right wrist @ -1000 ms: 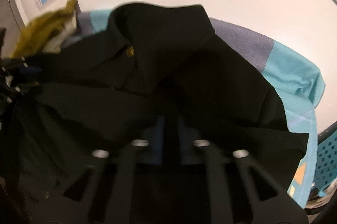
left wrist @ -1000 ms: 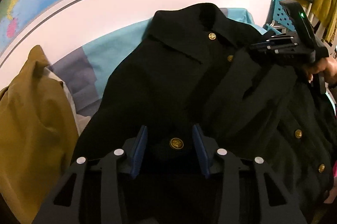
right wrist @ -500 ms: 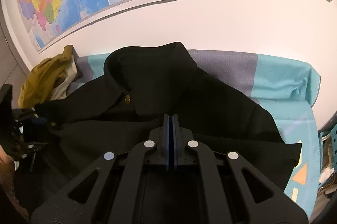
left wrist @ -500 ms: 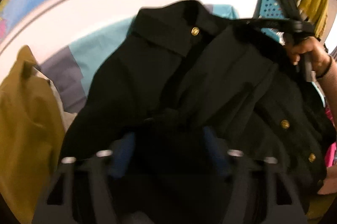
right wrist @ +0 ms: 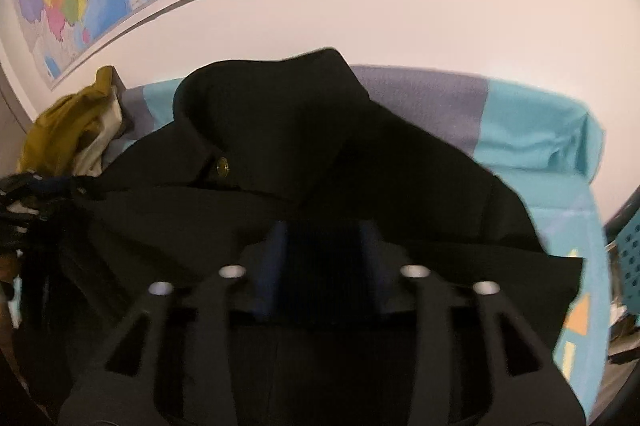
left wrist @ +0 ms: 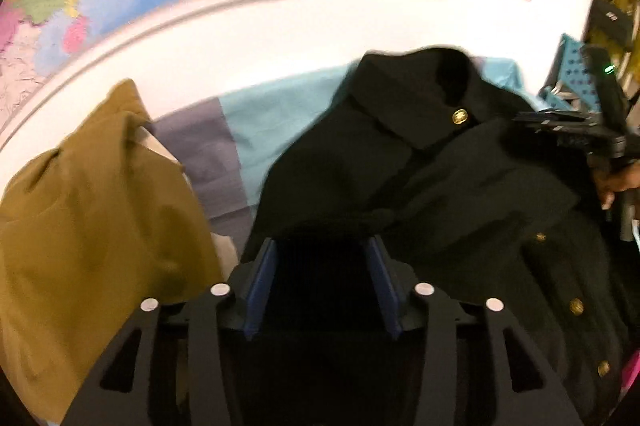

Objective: Fold large clothes

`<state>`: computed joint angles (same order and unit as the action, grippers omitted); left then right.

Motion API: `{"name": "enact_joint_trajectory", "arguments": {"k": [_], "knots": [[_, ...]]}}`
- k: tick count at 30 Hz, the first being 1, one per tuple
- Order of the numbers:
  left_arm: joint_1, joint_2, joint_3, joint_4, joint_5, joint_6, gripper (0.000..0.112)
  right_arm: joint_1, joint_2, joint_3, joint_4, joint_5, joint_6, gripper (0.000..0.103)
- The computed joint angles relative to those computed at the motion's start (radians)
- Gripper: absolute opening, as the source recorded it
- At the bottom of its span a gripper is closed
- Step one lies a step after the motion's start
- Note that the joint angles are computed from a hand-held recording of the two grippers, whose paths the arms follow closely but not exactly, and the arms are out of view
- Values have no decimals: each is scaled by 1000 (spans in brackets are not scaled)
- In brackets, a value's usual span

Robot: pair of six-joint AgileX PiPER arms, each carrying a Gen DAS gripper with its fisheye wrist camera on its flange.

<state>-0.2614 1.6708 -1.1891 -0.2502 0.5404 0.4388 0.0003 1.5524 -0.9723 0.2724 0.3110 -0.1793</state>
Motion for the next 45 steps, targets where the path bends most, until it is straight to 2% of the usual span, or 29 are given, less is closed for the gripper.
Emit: {"name": "enact_joint_trajectory", "arguments": {"k": [2, 5, 8, 10, 12, 16, 18, 20, 22, 25, 27, 28, 29, 30, 31, 33, 34, 36, 37, 39, 40, 42, 43, 45], "knots": [[45, -96, 81, -75, -31, 116, 59, 41, -50, 31, -87, -21, 80, 48], [167, -233, 179, -194, 0, 277, 63, 92, -112, 62, -50, -33, 41, 53], [283, -315, 256, -205, 37, 331, 63, 146, -130, 59, 82, -8, -80, 56], [357, -341, 303, -186, 64, 357, 63, 201, -132, 58, 245, 24, -243, 57], [414, -354, 335, -193, 93, 389, 63, 277, -110, 44, 336, 48, -331, 60], [501, -344, 382, -250, 125, 491, 63, 440, -37, -11, 426, 104, -432, 67], [528, -327, 387, -278, 150, 533, 48, 520, 21, -49, 522, 140, -519, 71], [554, -314, 384, -313, 182, 589, 17, 589, 87, -97, 607, 185, -583, 74], [563, -309, 373, -331, 192, 599, 10, 660, 167, -156, 676, 205, -612, 80], [608, -323, 338, -383, 248, 642, 7, 735, 283, -245, 742, 234, -612, 87], [630, -319, 302, -408, 295, 646, 7, 775, 332, -283, 760, 230, -610, 87], [645, -318, 279, -417, 321, 640, 7, 794, 345, -299, 742, 216, -596, 76], [654, -315, 258, -429, 347, 637, 6, 806, 358, -321, 735, 221, -596, 46], [664, -313, 231, -441, 392, 633, 6, 801, 370, -344, 762, 254, -621, 30], [662, -311, 218, -448, 411, 629, 5, 797, 357, -343, 795, 254, -650, 6], [676, -324, 187, -484, 476, 649, 5, 778, 290, -327, 809, 257, -673, 5], [684, -320, 156, -514, 531, 652, 7, 760, 245, -308, 824, 261, -695, 4], [691, -316, 100, -567, 623, 631, 12, 705, 129, -259, 862, 270, -725, 4], [680, -321, 82, -604, 638, 633, 12, 662, 57, -238, 871, 284, -731, 4], [674, -353, 63, -704, 655, 657, 20, 582, -84, -202, 795, 274, -650, 4], [668, -355, 52, -746, 668, 658, 32, 527, -144, -196, 752, 290, -606, 4], [653, -355, 52, -796, 662, 656, 35, 397, -232, -202, 644, 331, -500, 4], [628, -354, 57, -793, 639, 655, 35, 329, -252, -212, 631, 380, -479, 4], [553, -347, 76, -734, 547, 622, 35, 186, -296, -211, 551, 435, -418, 4]]}}
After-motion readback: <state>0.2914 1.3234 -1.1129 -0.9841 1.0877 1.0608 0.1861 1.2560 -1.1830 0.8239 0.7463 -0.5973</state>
